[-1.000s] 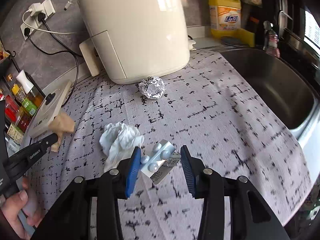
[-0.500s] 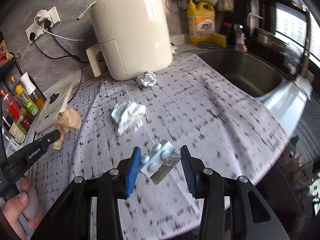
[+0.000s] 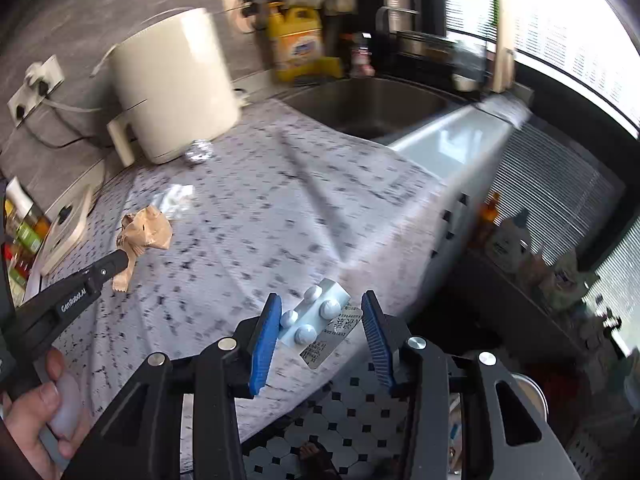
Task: Collect trash
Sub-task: 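Carry the blister pack and brown paper toward the white bucket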
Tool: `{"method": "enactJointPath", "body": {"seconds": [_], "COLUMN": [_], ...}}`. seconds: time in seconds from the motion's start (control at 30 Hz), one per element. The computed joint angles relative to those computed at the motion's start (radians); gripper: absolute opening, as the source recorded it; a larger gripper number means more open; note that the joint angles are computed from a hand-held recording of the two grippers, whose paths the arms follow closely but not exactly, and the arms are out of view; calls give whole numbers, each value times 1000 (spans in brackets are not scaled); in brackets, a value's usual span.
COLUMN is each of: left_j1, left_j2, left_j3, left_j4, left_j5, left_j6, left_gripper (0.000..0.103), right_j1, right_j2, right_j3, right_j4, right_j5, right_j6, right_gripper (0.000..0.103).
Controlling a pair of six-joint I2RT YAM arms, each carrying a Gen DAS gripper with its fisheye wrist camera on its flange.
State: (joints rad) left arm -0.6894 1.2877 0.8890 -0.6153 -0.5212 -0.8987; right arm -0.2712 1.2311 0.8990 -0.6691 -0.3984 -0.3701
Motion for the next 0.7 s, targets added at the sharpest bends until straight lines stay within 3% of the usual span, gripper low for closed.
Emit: {"method": "enactJointPath", "body": {"seconds": [0.27, 0.43, 0.7], "left_j1": [-227, -373, -477], "left_j2": [237, 410, 636], "left_j3": [216, 402, 624], "left_j4": [-38, -119, -162], "left_j5": [-71, -92, -52], "left_j6": [-126, -236, -268], "left_gripper": [6, 6, 6], "right_j1": [-354, -590, -801], "right_j2": [91, 218, 430], "right_j3": [83, 197, 333], "right_j4": [-118, -209, -277], "right_j5": [-128, -189, -176], "right_j6": [-259, -454, -617], "right_gripper": [41, 42, 42]}}
